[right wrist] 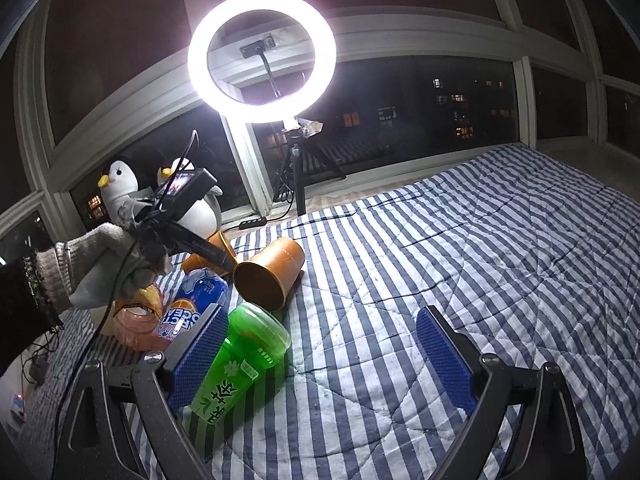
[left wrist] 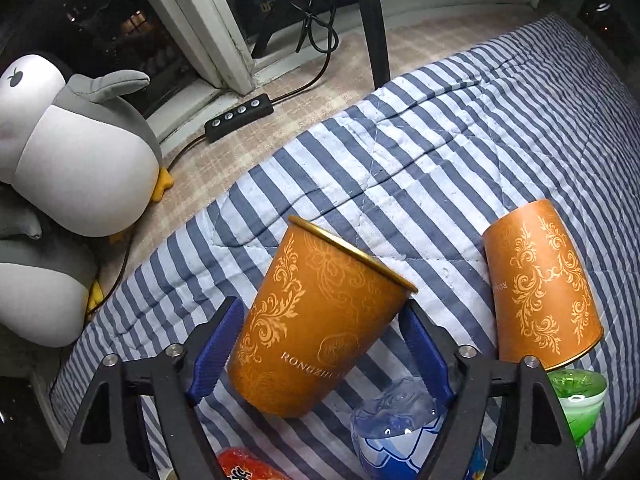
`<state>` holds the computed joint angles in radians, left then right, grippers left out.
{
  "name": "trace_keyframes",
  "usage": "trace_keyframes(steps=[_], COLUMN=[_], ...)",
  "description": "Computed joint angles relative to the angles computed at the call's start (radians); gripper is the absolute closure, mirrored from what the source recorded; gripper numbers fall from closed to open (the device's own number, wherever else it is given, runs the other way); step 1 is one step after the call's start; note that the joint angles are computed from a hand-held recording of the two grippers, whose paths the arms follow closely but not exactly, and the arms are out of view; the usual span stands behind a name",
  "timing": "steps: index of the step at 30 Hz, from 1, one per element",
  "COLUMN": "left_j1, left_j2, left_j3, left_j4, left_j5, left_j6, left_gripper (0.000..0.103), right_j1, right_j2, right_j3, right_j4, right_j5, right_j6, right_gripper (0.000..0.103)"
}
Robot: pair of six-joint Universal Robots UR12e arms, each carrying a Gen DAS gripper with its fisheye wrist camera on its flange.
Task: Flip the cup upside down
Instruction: 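Close the left gripper on the orange-brown cup and lift it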
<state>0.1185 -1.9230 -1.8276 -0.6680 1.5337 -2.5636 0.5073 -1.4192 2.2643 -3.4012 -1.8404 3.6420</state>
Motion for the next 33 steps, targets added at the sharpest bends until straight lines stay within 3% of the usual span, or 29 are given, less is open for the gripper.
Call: trace_keyframes(steps=[8, 14, 18, 27, 33], left_j1=[0.01, -0.003, -0.014, 0.005, 0.044], left_j2=[0.01, -0.009, -0.015, 0.034, 0.147], left_j3=[-0.015, 0.003, -0.005, -0.034, -0.111], left_j4=[0.026, 0.01, 0.051, 0.095, 0.102], left_j5=[-0.016, 0.023, 0.046, -0.027, -0.129], left_j6=[-0.014, -0.004, 0.011, -0.01, 0.047], left_gripper=[0.031, 0.03, 0.031, 0.033, 0.033], right_j1=[-0.01, -0.009, -0.006, -0.009, -0.009], right_j2=[-0.005, 0.003, 0.006, 0.0, -0.004], right_j3=[0.0, -0.005, -0.008, -0.007, -0.012], right_j4=[0.019, 0.015, 0.013, 0.025, 0.032], right_j5=[0.006, 0.015, 0.02, 0.014, 0.018], right_j6=[0.014, 0.009, 0.011, 0.017, 0.008], right_gripper=[0.01, 0.01, 0.01, 0.01, 0.01])
